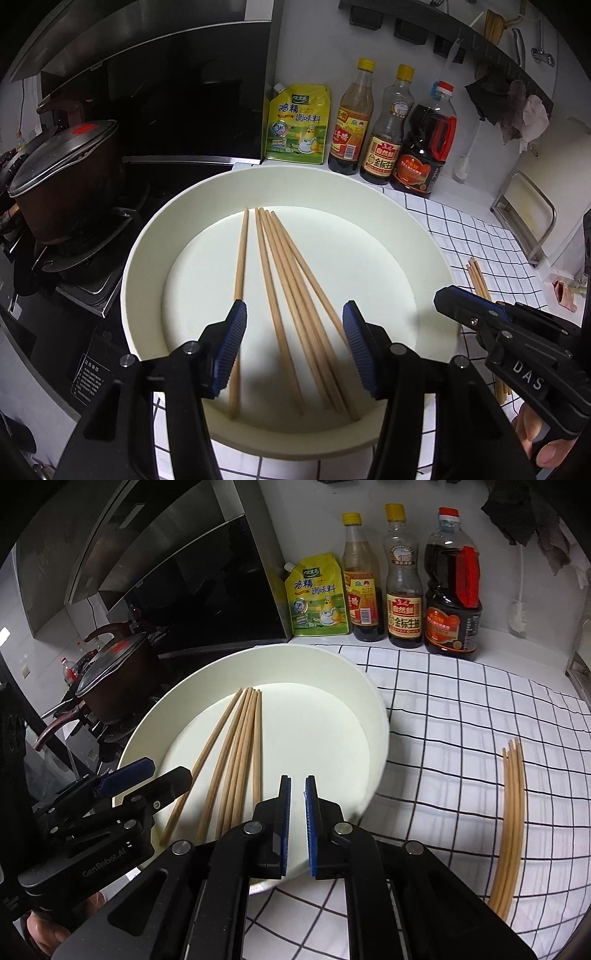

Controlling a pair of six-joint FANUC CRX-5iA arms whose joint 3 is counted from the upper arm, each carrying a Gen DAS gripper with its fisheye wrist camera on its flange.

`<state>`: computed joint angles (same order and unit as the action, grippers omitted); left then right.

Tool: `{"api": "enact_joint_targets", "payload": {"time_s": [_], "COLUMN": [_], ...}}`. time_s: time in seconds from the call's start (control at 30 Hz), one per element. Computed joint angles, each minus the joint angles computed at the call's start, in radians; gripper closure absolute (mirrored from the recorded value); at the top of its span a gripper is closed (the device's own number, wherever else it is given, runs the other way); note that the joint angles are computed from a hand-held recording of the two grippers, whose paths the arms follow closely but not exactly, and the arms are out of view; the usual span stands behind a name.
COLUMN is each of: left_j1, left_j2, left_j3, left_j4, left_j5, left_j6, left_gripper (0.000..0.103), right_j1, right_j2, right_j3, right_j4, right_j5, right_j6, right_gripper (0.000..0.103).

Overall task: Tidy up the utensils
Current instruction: 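Open both tools to drop the chopsticks into the white bowl, then withdraw both tools from the bowl back over the chopstick row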

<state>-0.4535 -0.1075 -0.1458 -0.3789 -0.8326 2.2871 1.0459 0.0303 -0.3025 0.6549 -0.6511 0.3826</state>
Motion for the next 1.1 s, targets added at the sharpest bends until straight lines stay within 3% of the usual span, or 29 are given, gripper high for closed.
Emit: {"api": "enact_joint_targets", "payload": {"time_s": [0.27, 0.5, 0.73, 1.1], "left_j1": [-0.061, -0.107, -0.147, -0.211], "left_j2": [0.007, 0.028, 0.059, 0.133], "left_j3": [0.039, 0.066, 0.096, 0.167], "left_j4": [-0.027, -0.022, -0.010, -0.029], "left_j5": [-0.025, -0.009, 0.014, -0.013], "left_j6": [0.027, 0.029, 0.009, 0.024], "left_gripper": [0.046, 0.043, 0.040, 0.040], "right_j1": [0.003, -0.004, -0.027, -0.110], "right_j2": [-0.103, -0.184, -0.260, -0.368], "right_j3": [-0.093, -0.160, -0.228, -0.342], "right_j4": [0.075, 0.112, 0.145, 0.150], "right_j5": [-0.021, -0.052, -0.091, -0.056], "right_j6": [-0.082, -0.124, -0.168, -0.223], "right_gripper": [0.092, 0.085, 0.084, 0.083]}}
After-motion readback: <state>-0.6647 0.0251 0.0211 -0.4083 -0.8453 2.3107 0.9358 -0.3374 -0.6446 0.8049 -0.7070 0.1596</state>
